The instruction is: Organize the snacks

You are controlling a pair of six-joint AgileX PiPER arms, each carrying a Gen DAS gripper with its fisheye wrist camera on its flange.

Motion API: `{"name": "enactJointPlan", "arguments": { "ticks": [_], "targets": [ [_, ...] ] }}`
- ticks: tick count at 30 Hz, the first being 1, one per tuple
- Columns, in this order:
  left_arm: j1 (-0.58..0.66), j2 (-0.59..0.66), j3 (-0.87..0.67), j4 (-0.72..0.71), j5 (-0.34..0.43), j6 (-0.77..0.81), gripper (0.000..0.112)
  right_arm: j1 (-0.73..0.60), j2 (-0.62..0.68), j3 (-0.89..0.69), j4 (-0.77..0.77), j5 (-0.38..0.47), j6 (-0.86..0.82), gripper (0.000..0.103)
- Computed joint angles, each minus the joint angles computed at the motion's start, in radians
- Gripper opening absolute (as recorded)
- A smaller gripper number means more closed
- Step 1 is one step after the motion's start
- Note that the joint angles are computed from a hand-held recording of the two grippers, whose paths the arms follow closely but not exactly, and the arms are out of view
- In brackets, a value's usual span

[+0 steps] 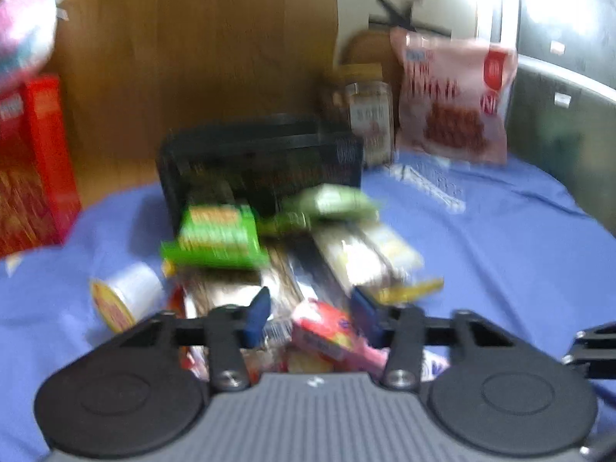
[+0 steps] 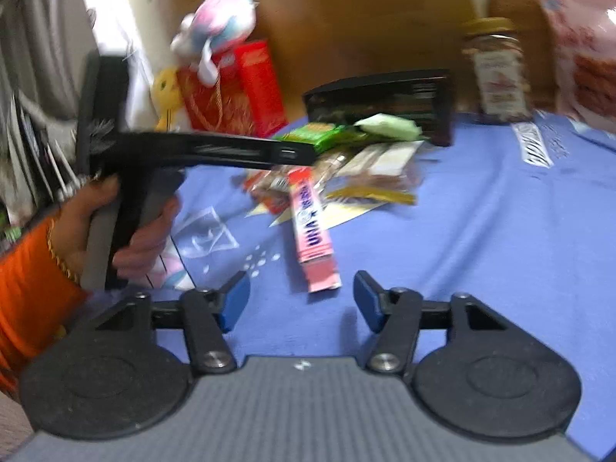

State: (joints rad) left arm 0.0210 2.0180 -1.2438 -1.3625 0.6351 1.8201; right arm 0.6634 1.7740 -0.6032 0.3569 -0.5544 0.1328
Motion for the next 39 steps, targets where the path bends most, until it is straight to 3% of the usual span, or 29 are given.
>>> {"name": "enactJointPlan", "arguments": {
  "ticks": [1, 3, 5, 8, 10, 12, 14, 16, 18, 20, 21, 23, 24, 27, 32, 37, 39],
  "targets": [
    [0.009, -0.008, 0.019, -0.004, 0.013, 0.000, 0.035, 0.013, 0.023, -0.038, 0.077, 0.037, -0.091, 0.036],
    [0.023, -0.057, 0.107, -0.096, -0.008, 0.094, 0.035, 0.024, 0.051, -0.065, 0.184, 0.032, -0.218, 0.023],
    [0.034, -0.100, 0.169, -0.137, -0.030, 0.103, 0.035, 0.004, 0.054, -0.078, 0.181, 0.045, -0.232, 0.023],
    [0.070, -0.125, 0.196, -0.063, 0.002, -0.032, 0.035, 0.001, 0.064, -0.060, 0.211, 0.000, -0.254, 0.024],
    [0.102, -0.130, 0.211, -0.030, 0.054, -0.082, 0.042, 0.014, 0.067, -0.044, 0.278, -0.047, -0.301, 0.024],
    [0.114, -0.146, 0.230, -0.032, 0.053, -0.088, 0.047, 0.056, 0.064, -0.015, 0.361, -0.103, -0.327, 0.026],
    [0.120, -0.169, 0.258, -0.082, 0.029, -0.036, 0.053, 0.053, 0.050, 0.013, 0.328, -0.121, -0.274, 0.026],
    [0.136, -0.180, 0.256, -0.081, 0.037, -0.046, 0.057, 0.054, 0.039, 0.028, 0.309, -0.115, -0.266, 0.039],
    [0.145, -0.174, 0.229, -0.029, 0.069, -0.103, 0.057, 0.066, 0.044, 0.023, 0.325, -0.114, -0.292, 0.043],
    [0.123, -0.155, 0.209, 0.004, 0.058, -0.123, 0.052, 0.058, 0.059, 0.007, 0.304, -0.101, -0.281, 0.043],
    [0.107, -0.145, 0.202, 0.024, 0.047, -0.131, 0.040, 0.053, 0.069, -0.005, 0.296, -0.094, -0.271, 0.042],
    [0.098, -0.128, 0.194, 0.032, 0.069, -0.140, 0.038, 0.042, 0.087, -0.030, 0.261, -0.081, -0.241, 0.037],
    [0.088, -0.140, 0.207, 0.023, 0.050, -0.131, 0.038, 0.044, 0.092, -0.041, 0.251, -0.079, -0.235, 0.024],
    [0.092, -0.156, 0.207, 0.029, 0.071, -0.140, 0.037, 0.084, 0.104, -0.085, 0.405, -0.095, -0.386, 0.023],
    [0.085, -0.154, 0.110, 0.021, 0.105, -0.176, 0.037, 0.037, 0.059, -0.090, 0.373, -0.134, -0.376, 0.022],
    [0.019, -0.069, -0.124, 0.014, 0.042, -0.293, 0.037, -0.081, 0.064, -0.228, 0.294, -0.092, -0.446, 0.022],
    [-0.014, 0.003, -0.269, 0.076, 0.008, -0.405, 0.037, -0.146, 0.101, -0.317, 0.226, -0.052, -0.428, 0.022]
  ]
}}
